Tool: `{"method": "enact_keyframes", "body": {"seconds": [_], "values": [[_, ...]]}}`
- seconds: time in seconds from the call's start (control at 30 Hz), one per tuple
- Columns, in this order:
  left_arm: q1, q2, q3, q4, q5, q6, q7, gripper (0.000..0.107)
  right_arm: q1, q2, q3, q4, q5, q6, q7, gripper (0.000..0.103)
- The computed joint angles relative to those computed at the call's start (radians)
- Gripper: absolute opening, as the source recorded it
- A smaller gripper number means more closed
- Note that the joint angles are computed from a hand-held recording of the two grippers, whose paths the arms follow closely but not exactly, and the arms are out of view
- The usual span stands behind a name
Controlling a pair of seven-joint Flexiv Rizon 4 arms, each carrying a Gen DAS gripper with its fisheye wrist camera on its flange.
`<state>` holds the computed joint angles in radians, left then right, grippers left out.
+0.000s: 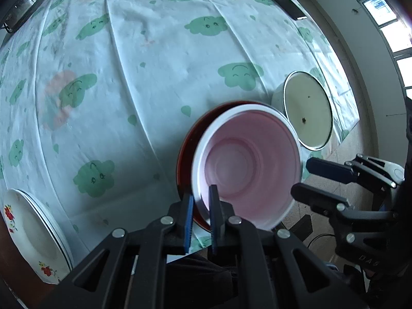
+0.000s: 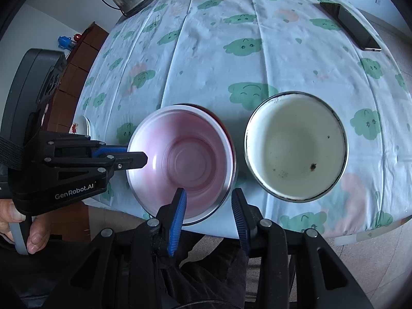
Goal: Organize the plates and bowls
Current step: 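Open both grippers to release the red bowl into the brown bowl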
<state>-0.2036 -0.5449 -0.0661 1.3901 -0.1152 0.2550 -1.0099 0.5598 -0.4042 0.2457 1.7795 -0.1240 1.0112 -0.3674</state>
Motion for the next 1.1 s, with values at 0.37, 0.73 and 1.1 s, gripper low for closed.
{"method": "enact_keyframes", "body": {"seconds": [0.37, 0.73, 1.1], "values": [[-0.018, 0.055, 0.004, 0.079, 0.048, 0.155, 0.040, 0.011, 0.012, -0.014, -0.006, 0.001, -0.010, -0.002, 0.020, 0.039], [-0.028, 0.056, 0.016, 0.095, 0.092, 0.204, 0.021, 0.012, 0.007, -0.021, 0.001, -0.004, 0.002, 0.006, 0.014, 0.039], [-0.022, 0.056, 0.016, 0.097, 0.091, 0.207, 0.013, 0.015, 0.015, -0.027, -0.006, -0.005, -0.009, 0.016, 0.023, 0.042]]}}
